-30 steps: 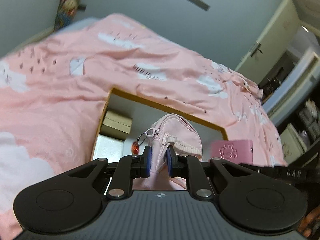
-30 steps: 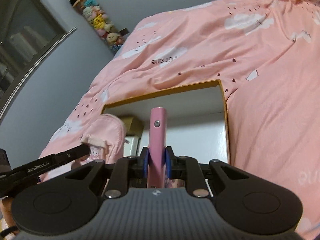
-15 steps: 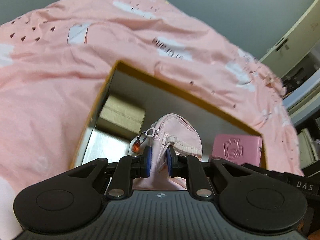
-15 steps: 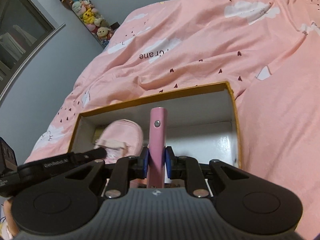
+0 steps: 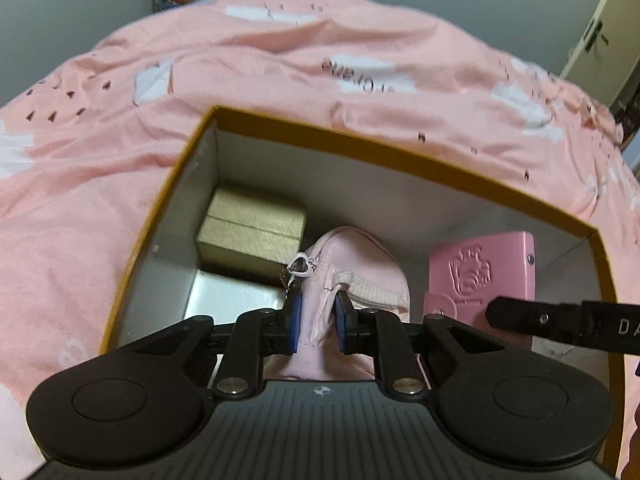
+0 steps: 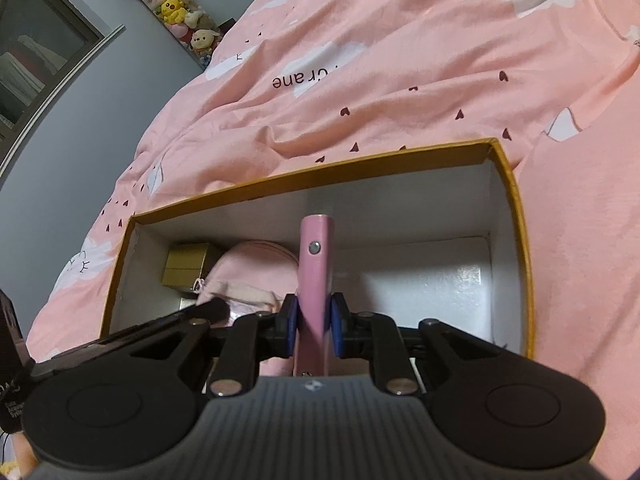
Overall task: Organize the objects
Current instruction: 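Carry the pouch and wallet over the orange box with both grippers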
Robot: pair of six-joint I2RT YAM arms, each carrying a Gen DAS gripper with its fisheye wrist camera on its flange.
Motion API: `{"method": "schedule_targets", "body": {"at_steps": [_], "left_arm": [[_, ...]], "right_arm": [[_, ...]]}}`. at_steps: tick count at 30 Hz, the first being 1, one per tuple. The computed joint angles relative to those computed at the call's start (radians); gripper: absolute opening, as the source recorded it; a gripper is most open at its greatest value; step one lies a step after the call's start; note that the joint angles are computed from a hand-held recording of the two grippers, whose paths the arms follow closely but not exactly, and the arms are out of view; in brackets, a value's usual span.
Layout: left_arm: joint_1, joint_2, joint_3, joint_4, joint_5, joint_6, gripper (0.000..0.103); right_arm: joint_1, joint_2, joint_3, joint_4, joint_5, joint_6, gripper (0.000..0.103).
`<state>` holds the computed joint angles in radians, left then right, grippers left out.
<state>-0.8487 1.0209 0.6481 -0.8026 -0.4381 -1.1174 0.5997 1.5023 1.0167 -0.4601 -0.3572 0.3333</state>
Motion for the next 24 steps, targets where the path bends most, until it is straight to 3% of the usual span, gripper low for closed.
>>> {"method": "schedule_targets", "body": {"at_steps": [4, 9, 12, 16, 20, 24], "left_arm": [[0.062, -0.09, -0.033, 0.008, 0.074, 0.046, 0.026], [0.075, -0.23, -0.021, -0.075, 0.118, 0.119, 0.029], [0.049, -0.223, -0.008, -0.12, 0.148, 0.129, 0.023], [0.032, -0.15, -0.032, -0.088, 0.141, 0.11, 0.015], [0.023, -0.089, -0.03, -0.071, 0.119, 0.108, 0.014], [0.029, -0.205, -0.049, -0.081, 0.115, 0.096, 0.014]], "right_arm": [[0.003, -0.01, 0.003, -0.009, 0.015, -0.01, 0.018], [-0.02, -0.05, -0.018, 0.002, -0.032, -0.001, 0.018], [-0.033, -0.065, -0.028, 0.016, -0.084, 0.023, 0.018], [-0.02, -0.03, -0.027, 0.035, -0.11, 0.049, 0.018], [-0.012, -0.008, -0.047, 0.084, -0.107, 0.074, 0.018], [-0.03, -0.02, -0.04, 0.073, -0.146, 0.078, 0.018]]}}
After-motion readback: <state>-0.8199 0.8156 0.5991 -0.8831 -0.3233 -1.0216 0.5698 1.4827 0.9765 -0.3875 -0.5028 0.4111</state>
